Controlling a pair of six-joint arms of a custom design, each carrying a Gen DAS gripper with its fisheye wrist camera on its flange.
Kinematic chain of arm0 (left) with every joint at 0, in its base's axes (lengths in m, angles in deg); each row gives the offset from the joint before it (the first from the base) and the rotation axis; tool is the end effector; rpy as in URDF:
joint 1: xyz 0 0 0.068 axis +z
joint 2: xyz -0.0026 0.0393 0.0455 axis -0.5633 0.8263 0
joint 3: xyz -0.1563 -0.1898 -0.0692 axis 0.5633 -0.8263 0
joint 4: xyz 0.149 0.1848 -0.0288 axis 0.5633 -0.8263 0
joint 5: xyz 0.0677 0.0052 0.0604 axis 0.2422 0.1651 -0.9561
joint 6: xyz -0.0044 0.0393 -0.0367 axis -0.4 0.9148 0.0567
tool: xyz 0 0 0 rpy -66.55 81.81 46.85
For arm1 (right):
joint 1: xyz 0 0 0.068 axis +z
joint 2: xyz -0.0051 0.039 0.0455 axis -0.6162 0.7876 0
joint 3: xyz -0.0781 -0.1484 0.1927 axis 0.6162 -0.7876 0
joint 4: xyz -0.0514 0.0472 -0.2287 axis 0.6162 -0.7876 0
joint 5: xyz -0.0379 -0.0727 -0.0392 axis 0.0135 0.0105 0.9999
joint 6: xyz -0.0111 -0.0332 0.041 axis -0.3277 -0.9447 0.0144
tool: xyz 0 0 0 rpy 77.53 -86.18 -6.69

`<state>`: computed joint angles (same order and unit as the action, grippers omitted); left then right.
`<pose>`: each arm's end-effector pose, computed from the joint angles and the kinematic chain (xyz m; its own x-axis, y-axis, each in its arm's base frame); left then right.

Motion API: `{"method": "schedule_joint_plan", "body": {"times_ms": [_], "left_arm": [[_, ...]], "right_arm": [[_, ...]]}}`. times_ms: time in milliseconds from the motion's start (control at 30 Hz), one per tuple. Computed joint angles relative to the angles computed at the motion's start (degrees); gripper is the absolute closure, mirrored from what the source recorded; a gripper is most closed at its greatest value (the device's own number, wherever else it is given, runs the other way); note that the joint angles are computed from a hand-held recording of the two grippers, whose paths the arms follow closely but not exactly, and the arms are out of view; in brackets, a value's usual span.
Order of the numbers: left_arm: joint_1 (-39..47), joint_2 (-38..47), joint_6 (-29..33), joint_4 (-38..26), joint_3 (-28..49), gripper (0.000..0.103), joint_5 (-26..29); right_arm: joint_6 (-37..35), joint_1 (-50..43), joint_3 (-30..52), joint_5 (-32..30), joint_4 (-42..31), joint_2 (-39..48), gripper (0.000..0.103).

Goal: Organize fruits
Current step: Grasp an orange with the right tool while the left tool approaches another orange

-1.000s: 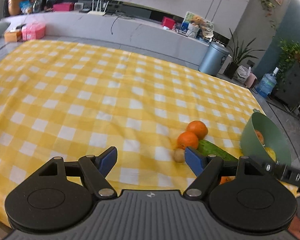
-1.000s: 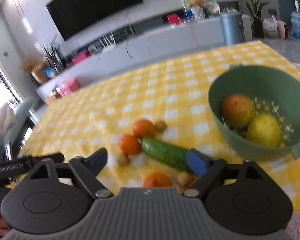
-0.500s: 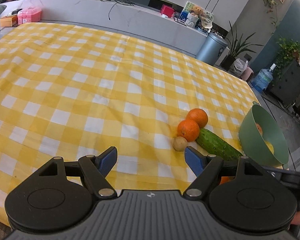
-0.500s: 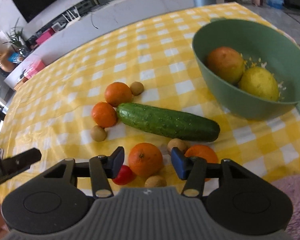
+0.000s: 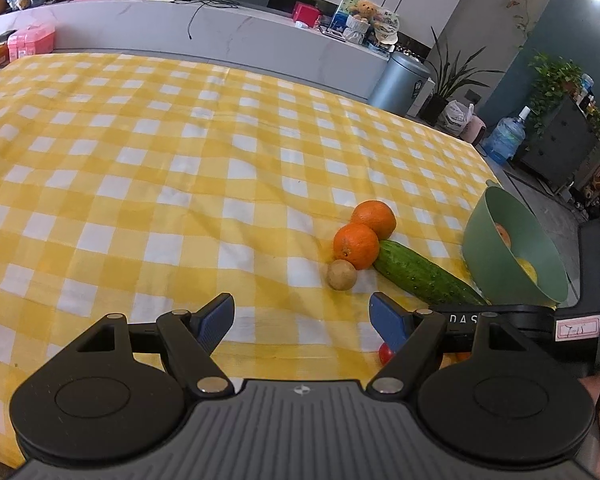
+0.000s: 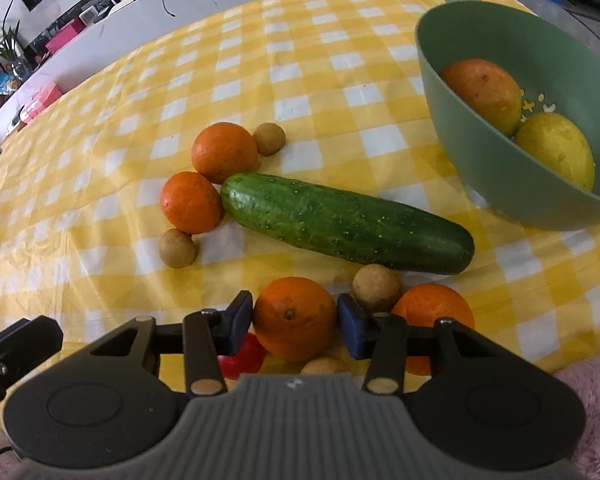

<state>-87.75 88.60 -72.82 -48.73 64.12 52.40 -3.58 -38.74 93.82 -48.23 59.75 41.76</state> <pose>0.1312 -0.1503 0.1395 -0.7319 -0.3591 -0.5790 -0.1886 0.9234 -0.3343 0.2462 0.0065 0.1083 -0.9183 -0.1026 -0.3824 -0.1924 0.9598 0.2046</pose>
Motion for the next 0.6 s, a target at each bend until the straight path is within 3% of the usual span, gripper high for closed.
{"method": "schedule_joint_plan", "body": {"times_ms": [333,600], "left_arm": [[-1.04,0.14,1.06,1.55,-0.40,0.013,-0.52],[-4.32,5.73,5.78,8.21,0.84,0.013,-1.89]], "right_arm": [[-0.34,-3.52,-2.40,-3.75,1.22,-4.38,0.060],[-4.99,-15.98,-2.18,-24.36,-1.88,-10.19,0.060]]}}
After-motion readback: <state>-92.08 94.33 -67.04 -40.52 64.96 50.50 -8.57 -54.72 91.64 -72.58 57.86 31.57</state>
